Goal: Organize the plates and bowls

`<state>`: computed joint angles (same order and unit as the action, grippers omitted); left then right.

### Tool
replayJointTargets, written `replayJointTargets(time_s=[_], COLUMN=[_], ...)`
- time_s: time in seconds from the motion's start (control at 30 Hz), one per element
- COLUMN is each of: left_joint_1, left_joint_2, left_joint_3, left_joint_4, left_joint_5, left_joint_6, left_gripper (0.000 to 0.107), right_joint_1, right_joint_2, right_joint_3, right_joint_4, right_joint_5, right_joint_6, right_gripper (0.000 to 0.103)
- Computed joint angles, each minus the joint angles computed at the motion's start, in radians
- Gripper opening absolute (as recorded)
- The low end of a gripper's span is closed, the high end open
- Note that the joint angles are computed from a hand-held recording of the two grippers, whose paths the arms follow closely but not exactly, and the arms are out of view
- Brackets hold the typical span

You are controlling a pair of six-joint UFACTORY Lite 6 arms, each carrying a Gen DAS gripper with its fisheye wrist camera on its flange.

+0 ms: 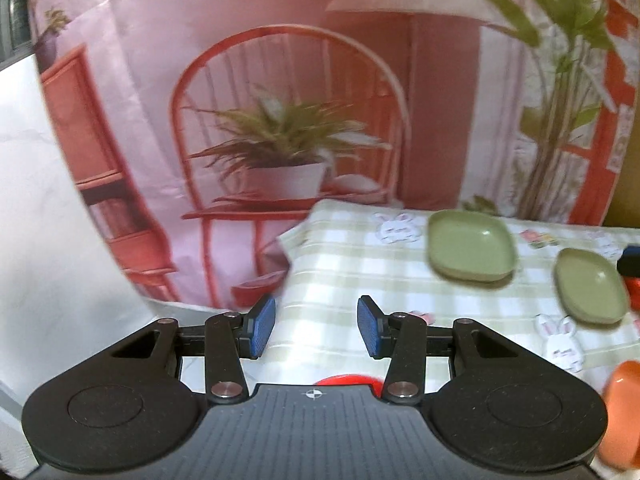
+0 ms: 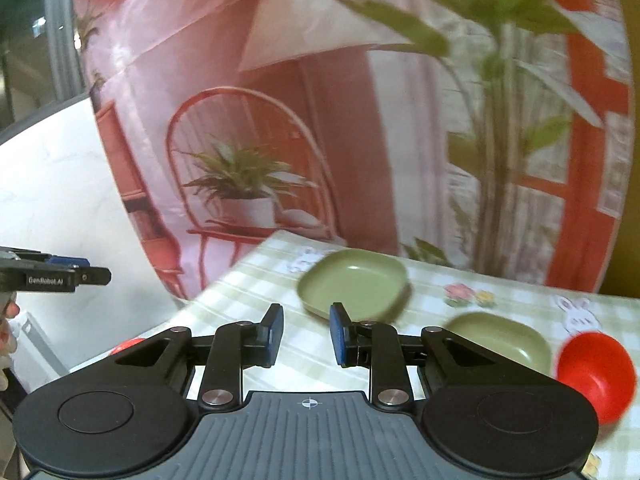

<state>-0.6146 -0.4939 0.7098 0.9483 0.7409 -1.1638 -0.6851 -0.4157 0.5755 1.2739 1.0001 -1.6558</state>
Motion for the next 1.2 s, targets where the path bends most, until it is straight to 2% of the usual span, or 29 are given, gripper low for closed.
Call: replayJointTargets(time_s=[0.17, 0.33, 0.6, 0.87, 1.2], left_joint_1=[0.089, 0.204, 0.300, 0.325, 0.315], left_joint_2=[-0.060, -0.128, -0.181, -0.199, -0.177], left_joint_3=[-0.107, -0.225, -0.359, -0.447, -0.491], left_joint_4=[-0.010, -0.089, -0.100, -0.104, -0.057], left_joint_5=[-0.063, -0.172, -0.285, -0.353, -0.426], left_joint_6=[0.042, 0.124, 0.127, 0.079, -0.007], left_gripper=[0.048, 0.048, 0.053, 0.054, 0.053], right_joint_1=[0.264, 0.510, 0.812, 0.979, 0.998], right_joint_2=[-0.036, -0.021, 0.158, 0.306, 0.340], right_joint_3=[-0.055, -0.074, -0.025, 0.008, -0.021], right_joint_4=[0.081, 0.158, 0.296, 0.390, 0.449], right_joint_5=[-0.176, -0.325, -0.489, -0.568, -0.549], right_joint_6=[-0.002, 0.011, -0.004, -0.030, -0.063], right_gripper=[0.024, 0.024, 0.024, 0.023, 0.014])
